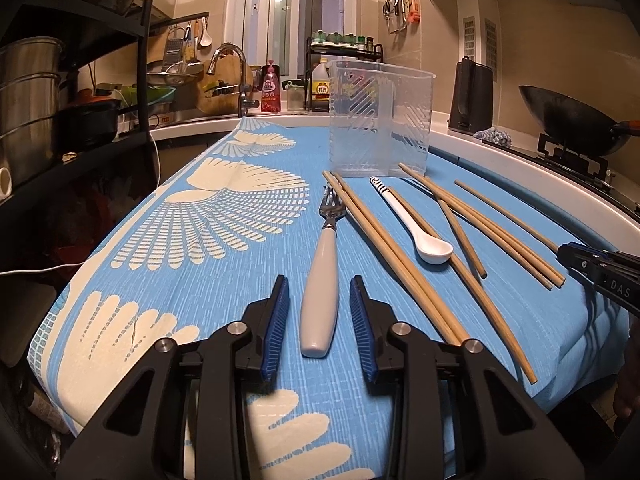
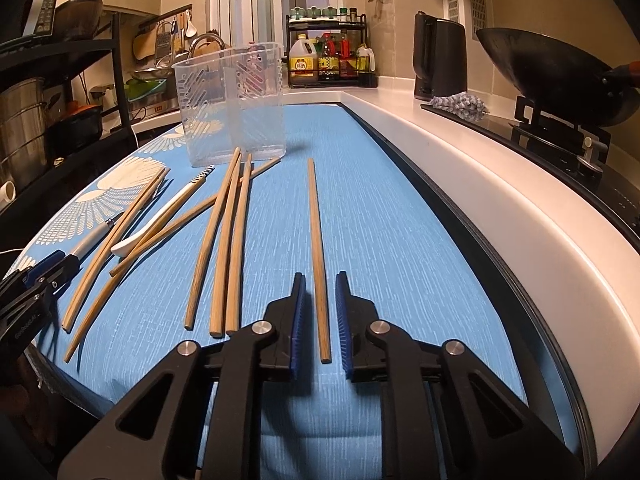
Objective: Organize utensils
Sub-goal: 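Grasp the white-handled fork with left tool while right tool grasps a chopstick, then lift the fork with left tool while right tool lifts the chopstick toward container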
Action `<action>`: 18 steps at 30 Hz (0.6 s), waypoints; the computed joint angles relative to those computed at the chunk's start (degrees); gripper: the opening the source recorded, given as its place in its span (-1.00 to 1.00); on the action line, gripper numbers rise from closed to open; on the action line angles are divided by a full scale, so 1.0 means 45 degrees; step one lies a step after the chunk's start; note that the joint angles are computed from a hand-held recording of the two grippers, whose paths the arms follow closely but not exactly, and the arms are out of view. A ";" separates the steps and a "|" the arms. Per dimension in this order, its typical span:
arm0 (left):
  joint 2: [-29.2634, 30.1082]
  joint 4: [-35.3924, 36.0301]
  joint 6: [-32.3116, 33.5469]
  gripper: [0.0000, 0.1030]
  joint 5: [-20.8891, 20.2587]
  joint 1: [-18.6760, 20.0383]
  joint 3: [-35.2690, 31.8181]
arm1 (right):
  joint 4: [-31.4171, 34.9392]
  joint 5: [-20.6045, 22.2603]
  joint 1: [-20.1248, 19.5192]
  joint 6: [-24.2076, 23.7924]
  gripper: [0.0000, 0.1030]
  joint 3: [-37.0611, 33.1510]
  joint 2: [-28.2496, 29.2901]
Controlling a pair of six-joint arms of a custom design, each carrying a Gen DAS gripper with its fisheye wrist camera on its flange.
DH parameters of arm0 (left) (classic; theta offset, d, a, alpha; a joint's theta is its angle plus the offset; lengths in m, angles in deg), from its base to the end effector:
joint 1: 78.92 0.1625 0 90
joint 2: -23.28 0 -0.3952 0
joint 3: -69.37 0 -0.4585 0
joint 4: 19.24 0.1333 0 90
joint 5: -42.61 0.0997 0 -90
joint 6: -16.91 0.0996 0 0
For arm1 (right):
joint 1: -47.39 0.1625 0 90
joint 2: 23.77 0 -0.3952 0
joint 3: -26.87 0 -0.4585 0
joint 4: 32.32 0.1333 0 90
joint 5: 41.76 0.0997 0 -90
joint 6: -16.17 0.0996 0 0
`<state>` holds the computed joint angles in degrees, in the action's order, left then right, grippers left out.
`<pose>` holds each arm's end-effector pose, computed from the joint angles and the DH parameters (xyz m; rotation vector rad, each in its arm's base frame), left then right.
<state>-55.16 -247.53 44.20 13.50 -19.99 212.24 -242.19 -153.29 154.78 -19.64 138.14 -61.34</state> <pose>0.0074 -0.4146 0.2184 0.1786 1.9085 -1.3512 0.2650 -0.5225 -0.0288 0.9325 -2.3119 0.9698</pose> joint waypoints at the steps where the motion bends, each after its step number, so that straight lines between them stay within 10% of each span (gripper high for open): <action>1: 0.0010 0.0040 -0.0006 -0.51 -0.0035 -0.0005 0.0005 | 0.0064 0.0000 0.0019 -0.0022 -0.82 -0.0016 0.0004; 18: -0.0760 0.0370 -0.0027 -0.65 0.0218 -0.0549 0.0247 | 0.0148 0.0039 0.0469 0.0232 -0.89 0.0206 -0.0649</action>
